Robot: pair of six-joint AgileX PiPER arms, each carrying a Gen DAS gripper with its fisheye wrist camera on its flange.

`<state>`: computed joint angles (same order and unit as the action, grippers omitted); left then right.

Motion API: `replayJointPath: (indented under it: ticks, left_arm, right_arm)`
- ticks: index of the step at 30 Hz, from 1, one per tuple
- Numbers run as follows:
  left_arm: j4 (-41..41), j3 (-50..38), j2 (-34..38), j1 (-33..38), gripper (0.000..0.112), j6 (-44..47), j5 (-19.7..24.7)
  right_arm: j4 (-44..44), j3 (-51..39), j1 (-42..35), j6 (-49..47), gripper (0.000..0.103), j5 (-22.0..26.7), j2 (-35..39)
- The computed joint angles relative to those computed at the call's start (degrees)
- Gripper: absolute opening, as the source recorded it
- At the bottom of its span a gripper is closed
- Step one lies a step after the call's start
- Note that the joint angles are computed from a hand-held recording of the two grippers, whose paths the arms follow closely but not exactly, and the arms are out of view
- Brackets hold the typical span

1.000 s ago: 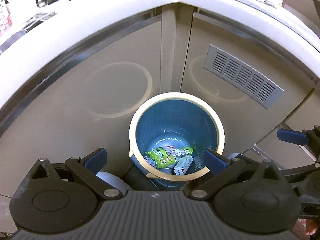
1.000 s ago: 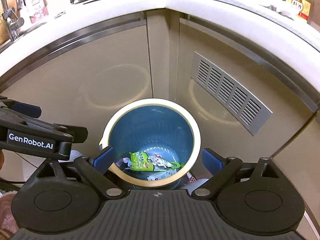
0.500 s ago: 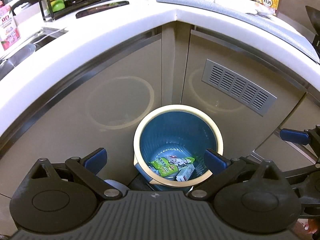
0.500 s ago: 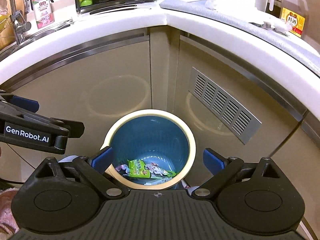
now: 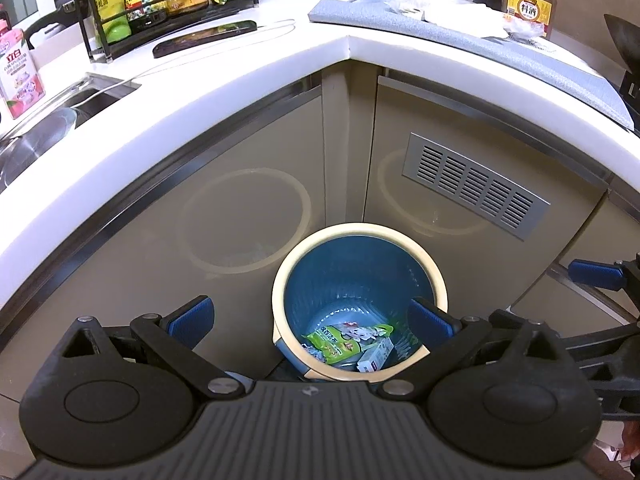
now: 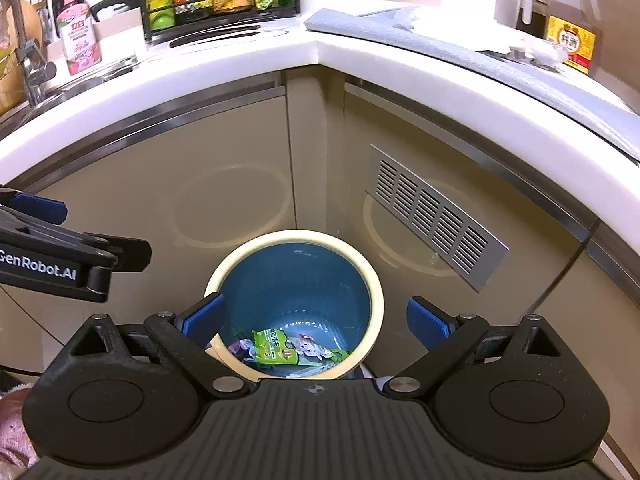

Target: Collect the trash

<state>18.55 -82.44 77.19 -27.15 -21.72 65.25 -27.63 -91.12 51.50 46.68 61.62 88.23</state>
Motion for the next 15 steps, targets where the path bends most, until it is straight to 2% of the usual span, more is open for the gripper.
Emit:
replayJointPath:
  ticks: [8, 15]
  left_arm:
    - [-1.06, -4.61, 2.17, 1.53, 0.103, 1.48, 1.6]
    - [-0.86, -11.96, 5.54, 3.28, 0.103, 3.05, 2.74]
  right_arm:
    - [-0.01, 0.95, -3.6, 0.47, 0.098, -1.42, -2.01]
    - [1.04, -3.16, -11.67, -4.18, 0.098, -3.88, -2.59]
